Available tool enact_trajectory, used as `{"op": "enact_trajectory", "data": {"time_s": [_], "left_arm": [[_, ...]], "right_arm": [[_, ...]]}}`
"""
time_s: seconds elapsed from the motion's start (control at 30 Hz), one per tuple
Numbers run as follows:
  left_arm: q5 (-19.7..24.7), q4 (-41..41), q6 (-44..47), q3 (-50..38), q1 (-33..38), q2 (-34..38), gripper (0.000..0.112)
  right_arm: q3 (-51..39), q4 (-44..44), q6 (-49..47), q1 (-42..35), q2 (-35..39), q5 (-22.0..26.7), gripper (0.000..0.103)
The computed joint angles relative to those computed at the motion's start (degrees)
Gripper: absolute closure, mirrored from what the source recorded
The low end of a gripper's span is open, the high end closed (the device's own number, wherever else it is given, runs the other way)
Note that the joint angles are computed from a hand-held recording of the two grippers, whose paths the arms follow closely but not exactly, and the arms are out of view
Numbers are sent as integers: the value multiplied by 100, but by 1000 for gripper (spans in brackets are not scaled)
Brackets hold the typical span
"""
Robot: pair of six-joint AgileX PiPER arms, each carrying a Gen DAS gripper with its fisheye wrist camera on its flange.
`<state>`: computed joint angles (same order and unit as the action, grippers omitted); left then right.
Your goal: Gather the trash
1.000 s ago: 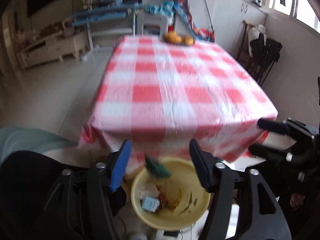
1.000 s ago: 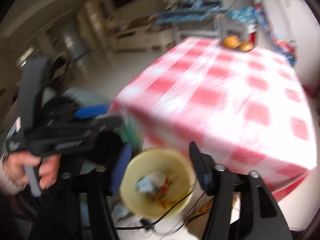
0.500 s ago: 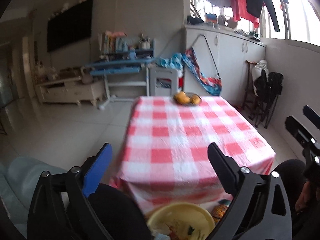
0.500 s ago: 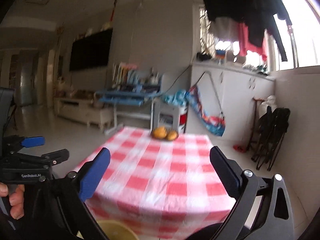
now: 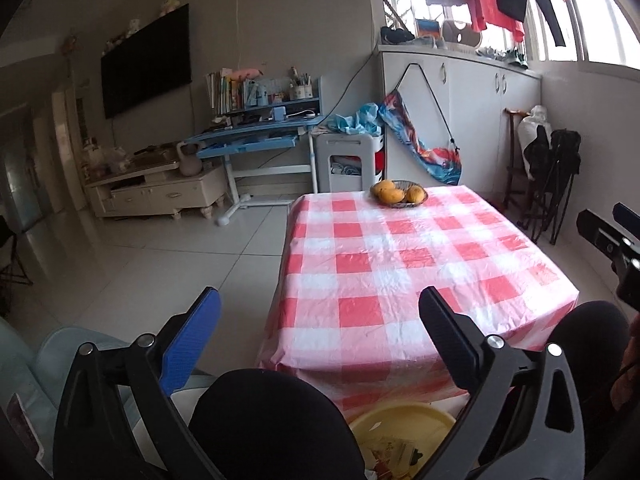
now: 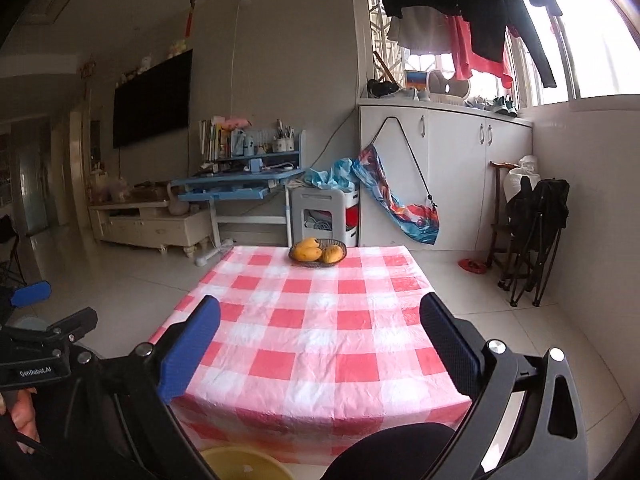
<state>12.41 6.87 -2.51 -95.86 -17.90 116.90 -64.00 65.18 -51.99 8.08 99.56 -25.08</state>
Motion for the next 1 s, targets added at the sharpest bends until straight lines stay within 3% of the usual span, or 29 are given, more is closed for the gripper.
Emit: {"op": "enact_trajectory", "data": {"time_s": [0.1, 0.17, 0.23, 0.37, 0.5, 0.7, 1.0], "left_arm": [[57, -1189, 1044, -129, 115, 54, 17], [-4, -1697, 1475, -185, 172, 82, 17], [-140, -1532, 1322, -166, 160, 86, 17], [-250, -1674, 1443, -141, 171, 137, 17], [-408, -791, 618, -40, 119, 113, 17], [-442, -1051, 825, -11, 147, 126, 17], [-550, -1231, 952, 55, 196, 114, 17]], "right_arm": [[12, 259, -445, 150, -114, -230, 8], [-19, 380, -866, 333, -116, -696, 8], [-34, 351, -927, 397, -61, -926, 8], [-244, 750, -1300, 370, 198, -800, 8], [-261, 706, -1316, 399, 215, -757, 8], [-466, 990, -1584, 402, 308, -557, 8], [-635, 1157, -2010, 575, 456, -691, 8]]}}
